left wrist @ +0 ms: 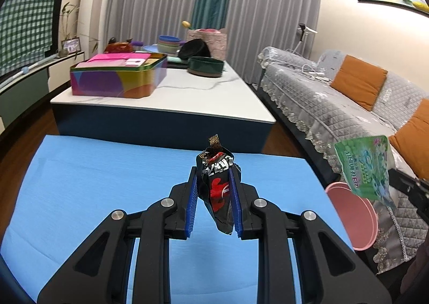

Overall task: Collect trash
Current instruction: 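Carry the candy wrapper and green wrapper over the pink basin with both tools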

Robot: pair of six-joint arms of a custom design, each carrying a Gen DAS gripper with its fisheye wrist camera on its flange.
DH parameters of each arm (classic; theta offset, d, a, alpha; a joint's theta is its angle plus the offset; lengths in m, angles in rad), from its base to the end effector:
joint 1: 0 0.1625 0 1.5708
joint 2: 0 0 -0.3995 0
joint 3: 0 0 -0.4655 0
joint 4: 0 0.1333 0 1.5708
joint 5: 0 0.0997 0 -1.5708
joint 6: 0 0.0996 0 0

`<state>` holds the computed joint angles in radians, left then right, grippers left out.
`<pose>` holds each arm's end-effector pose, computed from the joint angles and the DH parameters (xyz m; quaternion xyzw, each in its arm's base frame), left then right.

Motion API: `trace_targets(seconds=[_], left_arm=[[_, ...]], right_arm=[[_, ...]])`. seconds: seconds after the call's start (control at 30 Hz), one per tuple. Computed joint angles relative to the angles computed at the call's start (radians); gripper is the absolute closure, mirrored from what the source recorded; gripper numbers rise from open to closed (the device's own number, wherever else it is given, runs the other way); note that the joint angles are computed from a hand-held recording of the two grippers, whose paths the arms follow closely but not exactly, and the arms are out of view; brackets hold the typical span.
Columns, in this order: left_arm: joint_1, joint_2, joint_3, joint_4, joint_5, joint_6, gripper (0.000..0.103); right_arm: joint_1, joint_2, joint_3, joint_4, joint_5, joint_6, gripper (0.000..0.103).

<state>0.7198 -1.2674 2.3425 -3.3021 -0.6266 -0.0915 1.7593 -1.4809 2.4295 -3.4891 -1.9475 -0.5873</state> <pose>-0.2014 -0.4611 0.1488 0.1764 0.8374 -0.4512 0.2533 0.1774 -0.4140 0.2120 0.2479 -0.8375 0.4159 0.2531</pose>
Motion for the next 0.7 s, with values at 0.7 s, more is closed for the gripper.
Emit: trace_targets(seconds=[0.7], left_arm=[[-0.048, 0.111, -0.031, -0.009, -0.053, 0.007, 0.081]], right_arm=[[-0.182, -0.202, 0.032, -0.011, 0.06, -0.112, 0.102]])
